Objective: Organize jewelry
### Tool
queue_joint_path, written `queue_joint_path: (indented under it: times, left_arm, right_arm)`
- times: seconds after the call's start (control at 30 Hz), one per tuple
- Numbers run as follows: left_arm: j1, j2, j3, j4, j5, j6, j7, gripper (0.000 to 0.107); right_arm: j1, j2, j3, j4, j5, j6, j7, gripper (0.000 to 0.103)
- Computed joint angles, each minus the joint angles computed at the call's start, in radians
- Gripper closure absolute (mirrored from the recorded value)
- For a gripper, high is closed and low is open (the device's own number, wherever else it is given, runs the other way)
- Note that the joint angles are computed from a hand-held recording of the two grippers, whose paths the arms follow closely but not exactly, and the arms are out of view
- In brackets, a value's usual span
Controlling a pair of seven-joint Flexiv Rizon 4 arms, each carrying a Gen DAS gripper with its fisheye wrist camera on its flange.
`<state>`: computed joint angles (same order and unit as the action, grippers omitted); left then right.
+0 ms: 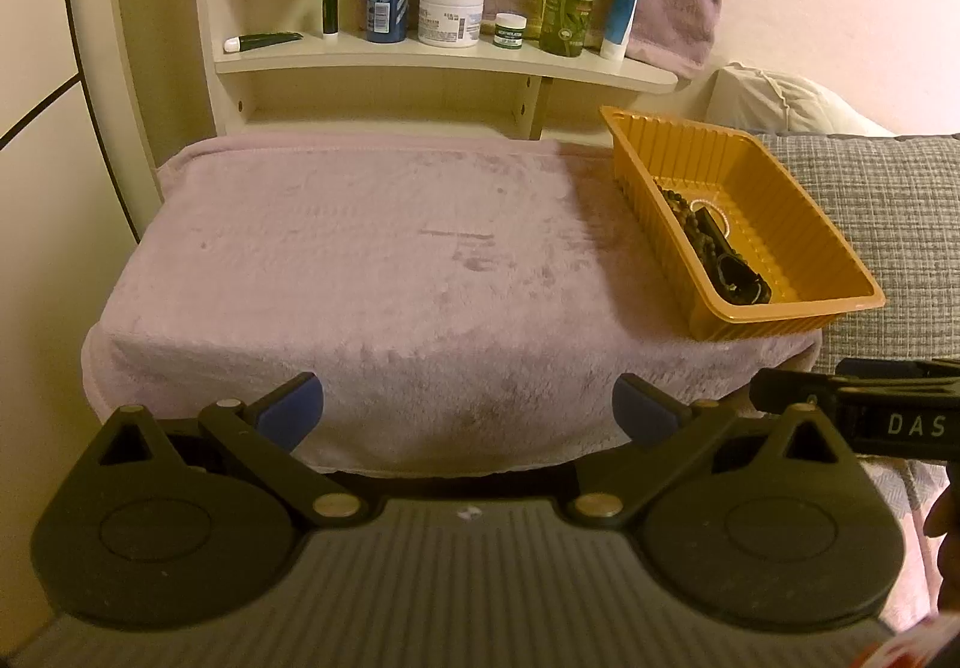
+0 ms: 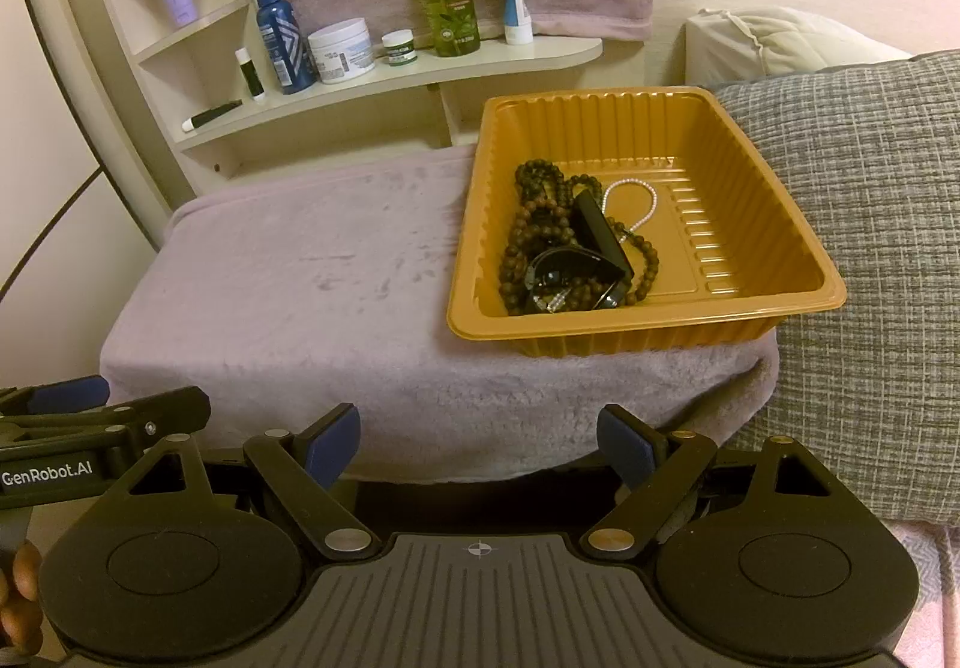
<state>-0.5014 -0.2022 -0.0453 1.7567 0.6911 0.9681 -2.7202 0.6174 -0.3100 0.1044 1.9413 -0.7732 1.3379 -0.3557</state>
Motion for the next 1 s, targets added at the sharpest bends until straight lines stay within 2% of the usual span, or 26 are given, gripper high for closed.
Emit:
queue_joint_path:
  times: [1.0]
  left_arm:
    - [0.001,-0.001,-0.001,-0.005,-0.003,-0.003,0.008,0.005]
  right_arm:
    - [0.001,-0.001,-0.002,-0.002,0.001,0.002,-0.001,0.017]
